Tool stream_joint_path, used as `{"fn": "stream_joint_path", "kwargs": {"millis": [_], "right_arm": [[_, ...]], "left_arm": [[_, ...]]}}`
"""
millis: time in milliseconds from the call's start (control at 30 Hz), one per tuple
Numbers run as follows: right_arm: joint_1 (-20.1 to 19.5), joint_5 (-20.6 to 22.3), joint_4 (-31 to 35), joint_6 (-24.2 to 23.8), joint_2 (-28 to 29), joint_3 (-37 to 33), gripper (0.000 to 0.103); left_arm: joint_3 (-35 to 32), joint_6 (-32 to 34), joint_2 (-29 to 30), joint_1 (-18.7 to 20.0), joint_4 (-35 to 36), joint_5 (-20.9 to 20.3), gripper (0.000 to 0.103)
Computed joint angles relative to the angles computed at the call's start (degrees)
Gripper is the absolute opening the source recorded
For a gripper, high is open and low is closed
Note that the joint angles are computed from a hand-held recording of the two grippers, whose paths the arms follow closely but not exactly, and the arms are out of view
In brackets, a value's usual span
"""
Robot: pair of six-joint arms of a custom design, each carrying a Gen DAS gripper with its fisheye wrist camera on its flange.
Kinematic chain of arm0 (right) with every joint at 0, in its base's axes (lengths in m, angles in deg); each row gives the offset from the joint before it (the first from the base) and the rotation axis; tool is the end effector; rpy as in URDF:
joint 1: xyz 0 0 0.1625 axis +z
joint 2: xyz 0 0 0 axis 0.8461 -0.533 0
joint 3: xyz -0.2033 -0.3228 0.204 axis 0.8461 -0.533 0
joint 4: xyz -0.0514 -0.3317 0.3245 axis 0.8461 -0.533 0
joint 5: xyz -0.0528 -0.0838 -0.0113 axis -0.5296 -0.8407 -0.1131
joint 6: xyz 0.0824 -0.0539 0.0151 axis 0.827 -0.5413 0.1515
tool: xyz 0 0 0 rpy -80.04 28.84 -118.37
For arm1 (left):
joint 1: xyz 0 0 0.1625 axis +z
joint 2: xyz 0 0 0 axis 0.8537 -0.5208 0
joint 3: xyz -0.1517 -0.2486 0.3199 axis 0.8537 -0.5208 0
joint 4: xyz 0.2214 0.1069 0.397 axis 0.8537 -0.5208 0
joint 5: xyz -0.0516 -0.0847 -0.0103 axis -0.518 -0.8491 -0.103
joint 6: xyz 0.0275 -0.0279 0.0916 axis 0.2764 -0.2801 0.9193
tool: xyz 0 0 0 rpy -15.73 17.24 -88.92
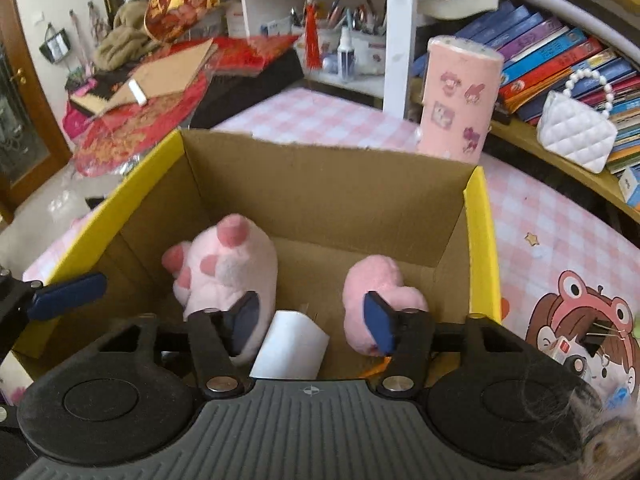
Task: Organize objects
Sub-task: 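Lower the eraser and charger into the box and open both grippers, then withdraw both grippers from the box and move toward the items on the mat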
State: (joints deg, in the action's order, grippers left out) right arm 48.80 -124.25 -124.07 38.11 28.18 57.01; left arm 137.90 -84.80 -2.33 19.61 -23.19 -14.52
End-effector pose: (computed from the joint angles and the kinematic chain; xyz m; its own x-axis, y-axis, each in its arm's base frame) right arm 0.3477 -0.8502 -0.1402 -0.6944 -0.4277 0.5787 -0.6653 0.6880 -0.2898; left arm 0.0410 -0.7504 0.2295 -0.6322 0.0147 -0.7747 0.6342 0.5842 -0.5064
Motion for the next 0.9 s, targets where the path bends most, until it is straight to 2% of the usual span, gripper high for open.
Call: {"fn": "stream_joint_path", "kwargs": {"millis": [133,233,367,500,767,900], "right_arm": [[0.1,1.4,-5.5,3.5,-2.9,5.1,0.060],[0.5,1.3,-12.3,5.2,-5.0,9.6,0.061],[1.1,0.6,-21.9,5.1,-7.3,15.2,0.061],[1.7,-0.9,-28.7,4.0,-9.0,19.7,0.061],[2.8,-5.3,-36.5,3.9,-11.4,27.6,0.061],[3.8,-8.9,-39.0,4.2,-11.5,30.9,0.061]], "left_arm": [[2.5,0.7,-2.0,-0.6,-2.4,0.7,0.083],[4.6,0.4,-3.9,-0.9,-4.6,1.2,0.088],[7.0,-0.6,-6.2,-1.1,-6.7,1.6,0.089],[9.2,-2.0,-8.3,-1.1,-7.8,1.9,0.089],[15.4,-3.0,-12.7,-1.3,-9.2,1.1,0.089],[18.0,-4.4,-14.7,-1.3,-8.6,-0.2,0.091]]}}
